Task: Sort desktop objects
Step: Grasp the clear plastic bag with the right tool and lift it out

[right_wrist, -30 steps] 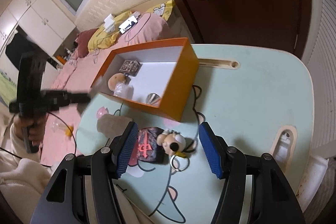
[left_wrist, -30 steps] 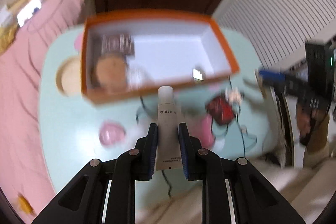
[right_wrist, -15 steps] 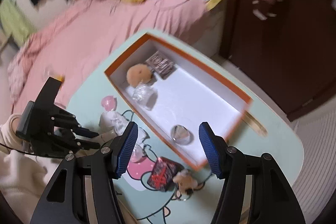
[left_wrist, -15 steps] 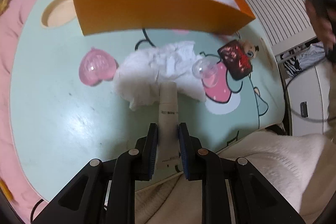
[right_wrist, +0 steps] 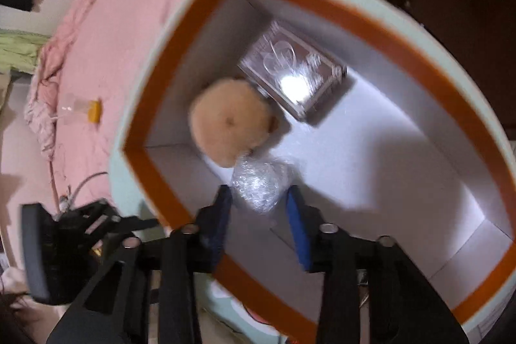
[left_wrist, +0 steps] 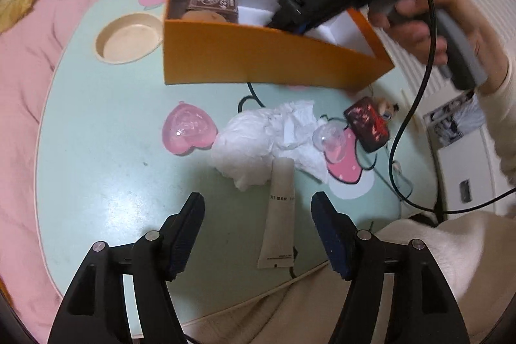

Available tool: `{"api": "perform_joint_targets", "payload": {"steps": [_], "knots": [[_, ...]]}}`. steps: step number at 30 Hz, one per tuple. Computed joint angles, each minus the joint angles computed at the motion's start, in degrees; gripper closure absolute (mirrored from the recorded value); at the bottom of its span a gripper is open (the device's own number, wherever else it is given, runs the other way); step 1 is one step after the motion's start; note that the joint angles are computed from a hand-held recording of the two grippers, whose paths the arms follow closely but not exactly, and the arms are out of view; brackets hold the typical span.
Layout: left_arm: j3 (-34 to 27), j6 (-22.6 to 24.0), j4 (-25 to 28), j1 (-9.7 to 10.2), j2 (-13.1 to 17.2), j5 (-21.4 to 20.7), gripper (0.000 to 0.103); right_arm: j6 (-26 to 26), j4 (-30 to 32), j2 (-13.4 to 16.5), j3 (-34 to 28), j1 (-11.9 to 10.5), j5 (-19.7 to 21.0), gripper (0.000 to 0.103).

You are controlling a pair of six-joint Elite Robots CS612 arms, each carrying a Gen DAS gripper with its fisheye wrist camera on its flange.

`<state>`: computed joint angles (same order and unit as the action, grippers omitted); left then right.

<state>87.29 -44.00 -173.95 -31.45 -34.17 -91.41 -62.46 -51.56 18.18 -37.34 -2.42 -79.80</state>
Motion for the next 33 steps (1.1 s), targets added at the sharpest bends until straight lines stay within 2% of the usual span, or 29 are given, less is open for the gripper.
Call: {"api": "perform_joint_targets", "payload": {"steps": [3,6,8,11,14,17,22,25,27,28,31,33], "knots": [[0.5,0.1,-1.1,-0.01,-0.3,1.5,0.035,-0.6,-0.6,0.8,-2.2,-0.5,1.6,0.073],[1.1,0.1,-1.8,0.04,-0.9,3.1,0.035,-2.0,-0.3,1.4,-5.2,-1.8,6.6,0.073],[1.5,-1.0,-1.5,0.37,-1.5,4.1,0.035,-4.9,0.8,2.2,-9.3,-3.3,11.1,0.073],[1.2,-2.4,-1.2,0.84,-1.9,5.6,0.035,-10.6,4.5,3.6,-14.7,-5.0,14.6,0.073],[0.0,-1.7,-1.8,1.25,-1.8,5.9,0.035,-14.0,7.9,5.9,-19.9,-6.7,14.4,0.073],[-2.6,2.5,-2.7,1.81,-1.3,5.2,0.035,-11.6,6.4,9.6,-24.6,-7.7,13.0,0.073],[-9.8,9.6,6.2,2.10,0.2,6.5,0.045,-4.8,5.0,12.6,-26.4,-9.0,15.9,0.072],[-14.9,9.8,13.9,2.93,1.9,5.5,0.046,-2.4,1.8,15.2,-30.1,-8.7,17.0,0.072],[-18.0,9.8,19.1,3.31,3.2,5.1,0.057,-1.0,-1.5,16.8,-32.4,-8.6,17.2,0.071],[-19.2,9.8,21.5,3.39,3.6,5.2,0.058,-0.9,-1.9,17.1,-32.6,-8.7,18.1,0.071],[-23.6,10.4,29.5,3.34,5.5,7.4,0.058,-2.0,1.3,16.5,-31.8,-9.9,24.0,0.067],[-26.2,11.3,34.3,2.94,6.4,10.6,0.058,-2.8,2.4,16.4,-31.6,-10.5,25.8,0.057]]}}
